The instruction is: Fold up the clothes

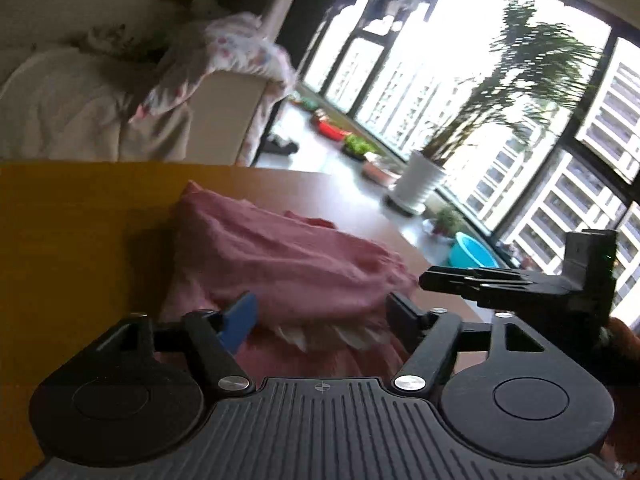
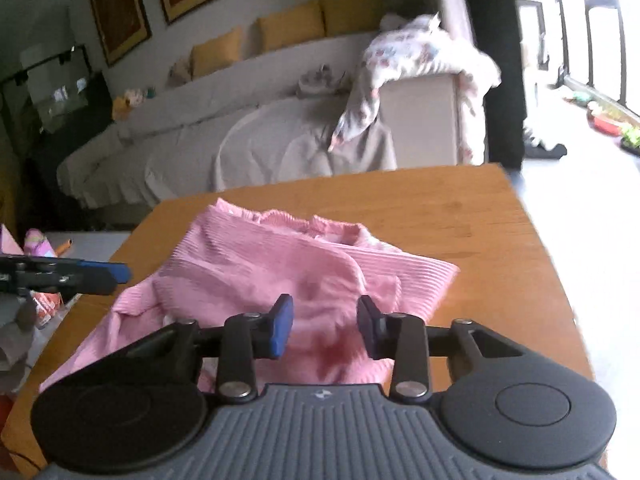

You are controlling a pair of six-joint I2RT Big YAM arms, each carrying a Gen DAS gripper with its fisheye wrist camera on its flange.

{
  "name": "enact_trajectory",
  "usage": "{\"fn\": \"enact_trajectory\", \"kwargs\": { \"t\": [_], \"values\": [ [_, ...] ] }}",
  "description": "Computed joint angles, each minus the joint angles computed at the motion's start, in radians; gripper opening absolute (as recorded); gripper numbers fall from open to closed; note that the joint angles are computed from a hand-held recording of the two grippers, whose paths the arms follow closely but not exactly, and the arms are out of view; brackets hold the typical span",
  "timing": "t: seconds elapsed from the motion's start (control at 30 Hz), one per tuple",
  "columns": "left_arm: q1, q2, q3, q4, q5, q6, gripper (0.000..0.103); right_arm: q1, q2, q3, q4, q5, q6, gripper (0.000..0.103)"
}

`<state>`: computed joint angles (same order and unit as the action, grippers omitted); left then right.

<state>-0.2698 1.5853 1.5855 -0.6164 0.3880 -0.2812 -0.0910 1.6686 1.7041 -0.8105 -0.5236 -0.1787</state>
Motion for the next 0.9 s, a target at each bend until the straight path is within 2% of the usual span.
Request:
{"fn": "enact_trajectory", "kwargs": {
  "t": [0.13, 0.23, 0.43, 0.53, 0.63, 0.77, 0.83, 0.9],
  "values": [
    [0.009, 0.122, 0.123, -0.065, -0.009, -0.054, 0.072, 0.046, 0.122, 0.12, -0.045, 0.102, -0.07, 0.031],
    [0.015, 0.177, 0.172, -0.091, 0.012, -0.11, 0.072, 0.063, 0.195, 0.192, -0.025, 0.116, -0.097, 0.031],
    [0.009, 0.222, 0.228, -0.097, -0.016, -0.114, 0.076, 0.086, 0.286, 0.31, 0.007, 0.181, -0.161, 0.033],
    [0.005, 0.236, 0.249, -0.101, -0.015, -0.125, 0.08, 0.082, 0.31, 0.357, -0.018, 0.184, -0.146, 0.037],
    [0.003, 0.228, 0.245, -0.108, -0.012, -0.114, 0.082, 0.061, 0.292, 0.353, -0.025, 0.153, -0.109, 0.043],
    [0.029, 0.165, 0.175, -0.08, 0.057, -0.072, 0.082, -0.004, 0.21, 0.277, -0.033, 0.049, -0.074, 0.043],
    [0.044, 0.136, 0.145, -0.077, 0.069, -0.026, 0.082, -0.032, 0.163, 0.226, -0.064, 0.005, -0.105, 0.043],
    [0.058, 0.125, 0.135, -0.099, 0.083, 0.021, 0.082, -0.042, 0.112, 0.157, -0.074, 0.003, -0.173, 0.042]
  ]
}}
